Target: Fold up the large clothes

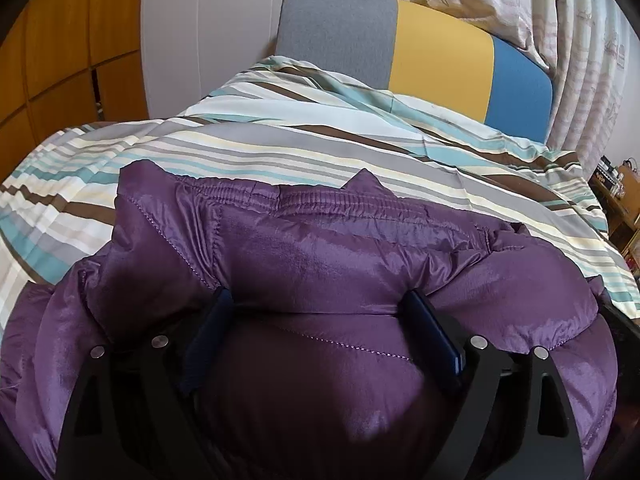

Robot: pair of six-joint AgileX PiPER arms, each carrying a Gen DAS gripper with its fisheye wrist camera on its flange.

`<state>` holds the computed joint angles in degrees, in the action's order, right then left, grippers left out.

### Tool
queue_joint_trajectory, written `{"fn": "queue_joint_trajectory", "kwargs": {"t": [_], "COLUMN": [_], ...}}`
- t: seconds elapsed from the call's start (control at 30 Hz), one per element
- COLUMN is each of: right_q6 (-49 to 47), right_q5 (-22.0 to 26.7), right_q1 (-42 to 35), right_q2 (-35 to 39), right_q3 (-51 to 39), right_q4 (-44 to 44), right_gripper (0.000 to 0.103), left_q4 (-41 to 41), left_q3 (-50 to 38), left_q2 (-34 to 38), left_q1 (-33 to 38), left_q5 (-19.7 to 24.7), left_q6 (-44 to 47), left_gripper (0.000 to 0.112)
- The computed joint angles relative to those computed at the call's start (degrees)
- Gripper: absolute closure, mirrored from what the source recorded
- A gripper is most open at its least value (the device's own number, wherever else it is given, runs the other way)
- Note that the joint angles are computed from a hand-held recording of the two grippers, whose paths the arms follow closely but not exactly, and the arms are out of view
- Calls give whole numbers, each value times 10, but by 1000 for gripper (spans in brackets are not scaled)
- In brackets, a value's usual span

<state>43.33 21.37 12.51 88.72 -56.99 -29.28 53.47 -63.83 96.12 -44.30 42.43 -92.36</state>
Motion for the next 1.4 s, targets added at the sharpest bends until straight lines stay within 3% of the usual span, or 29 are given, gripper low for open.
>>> {"fn": "queue_joint_trajectory", "kwargs": {"t": [0.03,0.1,0.27,0.4,0.47,0.67,0.9,1.07,1.27,1.33,1.4], "right_q6": [40,110,72,-49,-58,-206,-194,-192,-209,-205,-203], "right_q5": [-21,-15,3,12,10,13,9,2,-3,-5,-7], "right_q1": [5,30,116,161,171,117,116,116,112,112,114], "right_q2": [-30,-75,-158,-119,-83,12,21,20,12,10,10], "right_q3": [24,47,63,20,3,-35,-32,-25,-18,-16,-16], "right_q4": [-42,-120,-106,0,4,193,175,173,194,191,188], "right_gripper": [38,38,39,40,40,39,38,38,37,37,37], "left_q4": [1,1,0,1,2,1,-11,-79,-44,-85,-118], "left_q3": [2,1,1,3,5,2,-3,-7,30,59,117], "left_q2": [-1,-1,0,-2,-4,0,0,-34,-96,-101,-120], "left_q1": [2,3,4,3,2,1,0,5,42,92,142], "left_q5": [-3,-6,-7,-7,-7,-3,-1,16,90,66,-29], "left_q6": [-1,-1,0,-2,-5,-3,8,81,53,64,50], "left_gripper": [24,24,24,24,24,23,21,21,21,21,16]}}
